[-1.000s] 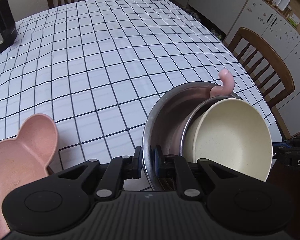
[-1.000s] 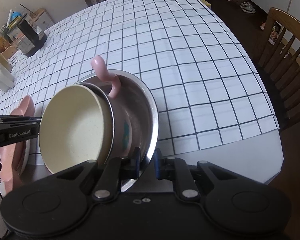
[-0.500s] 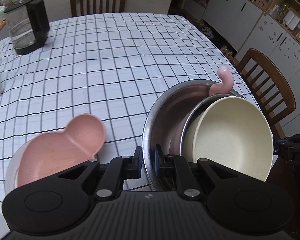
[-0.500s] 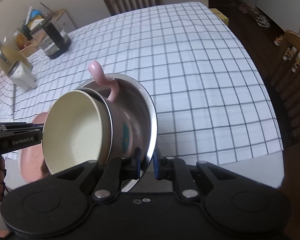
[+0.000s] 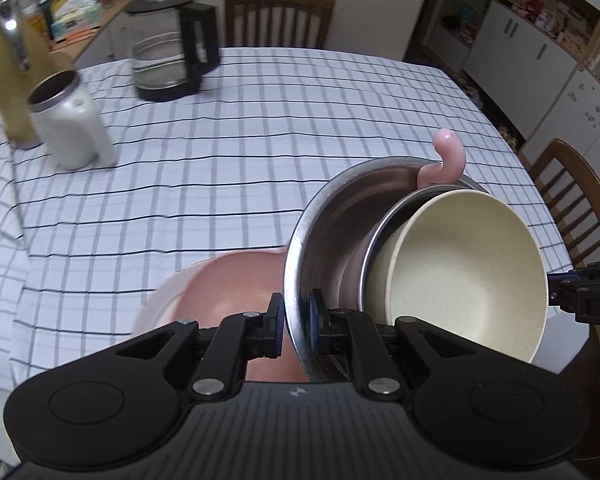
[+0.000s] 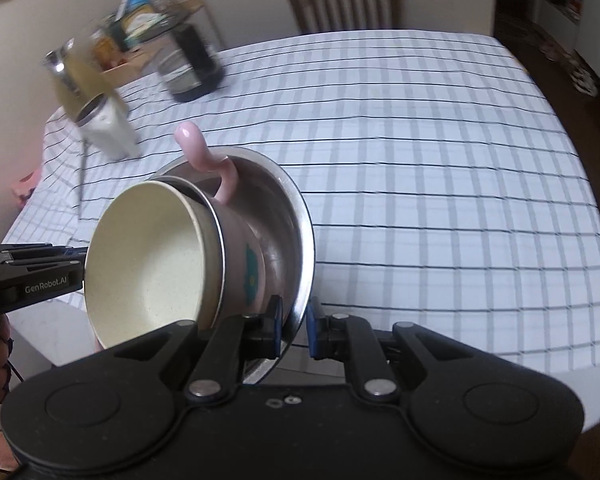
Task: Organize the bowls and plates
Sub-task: 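Carry the nested steel bowl stack with both grippers over the pink plate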
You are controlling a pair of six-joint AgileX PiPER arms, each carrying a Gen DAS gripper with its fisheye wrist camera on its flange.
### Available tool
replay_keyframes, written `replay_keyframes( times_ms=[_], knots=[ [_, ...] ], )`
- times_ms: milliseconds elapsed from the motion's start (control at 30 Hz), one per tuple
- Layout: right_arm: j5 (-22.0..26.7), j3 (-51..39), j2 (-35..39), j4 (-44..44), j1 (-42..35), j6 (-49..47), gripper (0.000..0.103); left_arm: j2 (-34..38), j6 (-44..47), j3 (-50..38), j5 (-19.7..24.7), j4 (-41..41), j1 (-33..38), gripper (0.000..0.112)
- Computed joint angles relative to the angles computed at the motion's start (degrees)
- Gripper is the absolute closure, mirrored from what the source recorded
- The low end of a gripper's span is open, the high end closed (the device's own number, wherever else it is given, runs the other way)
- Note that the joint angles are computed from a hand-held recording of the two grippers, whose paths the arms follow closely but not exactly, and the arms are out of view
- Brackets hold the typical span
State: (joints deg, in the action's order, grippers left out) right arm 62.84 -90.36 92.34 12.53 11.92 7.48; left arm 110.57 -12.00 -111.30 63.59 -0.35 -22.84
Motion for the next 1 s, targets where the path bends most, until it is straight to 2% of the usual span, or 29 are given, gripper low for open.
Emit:
replay_keyframes(
  times_ms=[333,500,700,1000],
  knots=[
    [2.14,-12.10,10.18,0.31,9.00,2.53,0.090,-6.27,0.06,8.93,-1.30,1.37,7.85,0.101],
    [2.69,-14.74,13.42,0.56,11.69,2.91,0.090,-8.41,0.15,13.74,-2.51,1.71,9.67,0.101],
    [3.20,-15.87,15.94,0.17,12.99,3.23,0.090,-8.53,-0.08,16.83,-4.03,1.17,10.27,0.101],
    [4.45,-17.48,18.13,-1.72,13.78,5.12,0.090,-5.84,1.46,15.61,-3.98,-0.70,11.07,0.101]
  ],
)
